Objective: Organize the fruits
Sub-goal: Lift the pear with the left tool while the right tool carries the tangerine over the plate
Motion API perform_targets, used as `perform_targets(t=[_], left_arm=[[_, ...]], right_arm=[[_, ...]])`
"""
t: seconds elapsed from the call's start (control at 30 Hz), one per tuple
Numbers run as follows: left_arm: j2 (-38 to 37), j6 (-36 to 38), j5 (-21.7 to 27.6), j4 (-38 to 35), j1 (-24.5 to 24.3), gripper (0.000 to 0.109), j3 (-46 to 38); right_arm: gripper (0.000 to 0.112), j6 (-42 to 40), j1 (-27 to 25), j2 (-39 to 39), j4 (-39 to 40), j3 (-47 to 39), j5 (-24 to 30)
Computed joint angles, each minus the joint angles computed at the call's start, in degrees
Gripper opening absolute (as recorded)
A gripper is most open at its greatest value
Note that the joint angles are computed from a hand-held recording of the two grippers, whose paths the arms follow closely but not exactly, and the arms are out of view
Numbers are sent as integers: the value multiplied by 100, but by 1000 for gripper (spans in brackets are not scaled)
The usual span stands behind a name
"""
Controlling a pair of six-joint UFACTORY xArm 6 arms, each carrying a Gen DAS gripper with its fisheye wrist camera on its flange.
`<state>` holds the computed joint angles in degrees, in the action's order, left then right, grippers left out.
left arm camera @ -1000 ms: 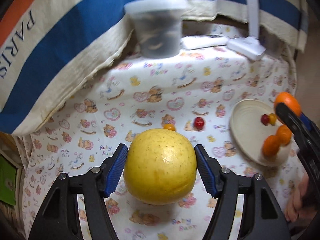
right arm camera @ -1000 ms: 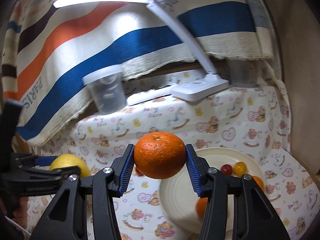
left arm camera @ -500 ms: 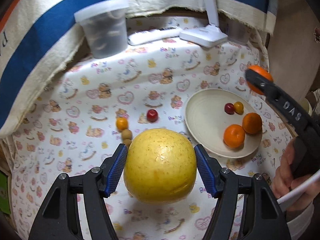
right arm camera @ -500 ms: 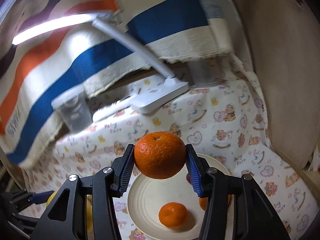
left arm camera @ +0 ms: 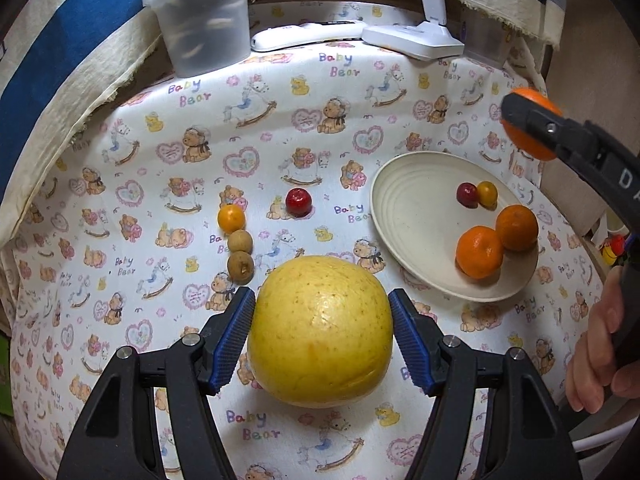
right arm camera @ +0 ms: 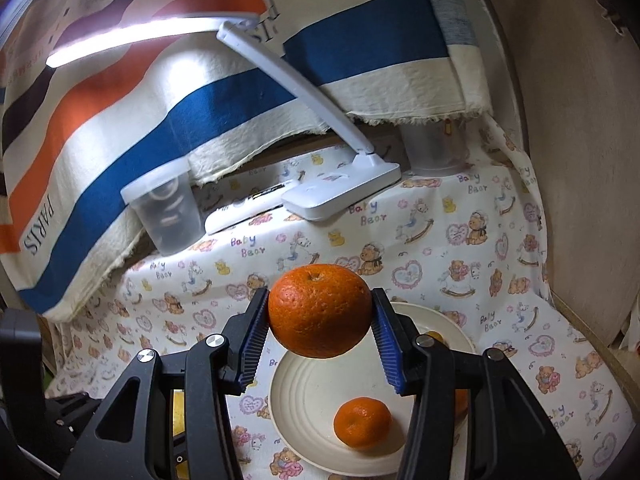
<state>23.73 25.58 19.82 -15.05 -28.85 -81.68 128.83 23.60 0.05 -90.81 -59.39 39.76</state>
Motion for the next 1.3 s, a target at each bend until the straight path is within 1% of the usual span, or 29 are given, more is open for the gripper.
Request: perform_targets(t=[0.1, 0.23, 0.33, 0.4, 0.5, 0.57, 0.63, 0.73, 0.87, 1.0, 1.03, 1.07, 1.17, 1.2, 1.23, 1.27, 1.3], left_arm=[[33, 78, 18, -155, 12, 68, -46], [78, 281, -96, -569, 35, 69, -62], [89, 604, -142, -858, 22, 75, -27], [123, 743, -33, -994, 22, 82, -54], [205, 1079, 301, -1449, 37, 83, -174], [227, 1173, 364, -1553, 18, 83, -178], [195, 1168, 221, -1441, -35, 84, -72], [130, 1012, -158, -1054, -124, 85, 138], [87, 562, -589, -376, -167, 87, 326], [192, -450, -795, 935, -118, 87, 358], [231, -649, -830, 1204, -101, 87, 355], [263, -733, -838, 1321, -90, 87, 342], [327, -577, -760, 1139, -85, 87, 297], [331, -468, -777, 1022, -94, 85, 313], [318, -314, -826, 870, -106, 82, 350], [281, -206, -909, 763, -130, 77, 417], [237, -308, -1071, 897, -128, 74, 511]], right_arm=[[51, -68, 7, 41, 5, -40, -48], [52, -154, 46, 49, 70, -51, 73], [52, -171, 45, 27, 75, -37, 89], [52, -145, 15, 3, 52, -13, 10], [52, -222, 34, 33, 91, -38, 49], [52, -275, 53, 49, 115, -54, 87], [52, -263, 53, 49, 111, -54, 81], [52, -262, 55, 55, 118, -59, 85], [52, -216, 48, 25, 109, -31, 66], [52, -224, 49, 21, 115, -26, 71], [52, -220, 46, 21, 108, -27, 64], [52, -222, 43, 23, 107, -28, 61], [52, -227, 41, 30, 110, -33, 58], [52, -227, 41, 30, 110, -33, 58], [52, -241, 47, 29, 129, -33, 72], [52, -240, 44, 26, 133, -31, 62], [52, -229, 36, 19, 130, -24, 40]])
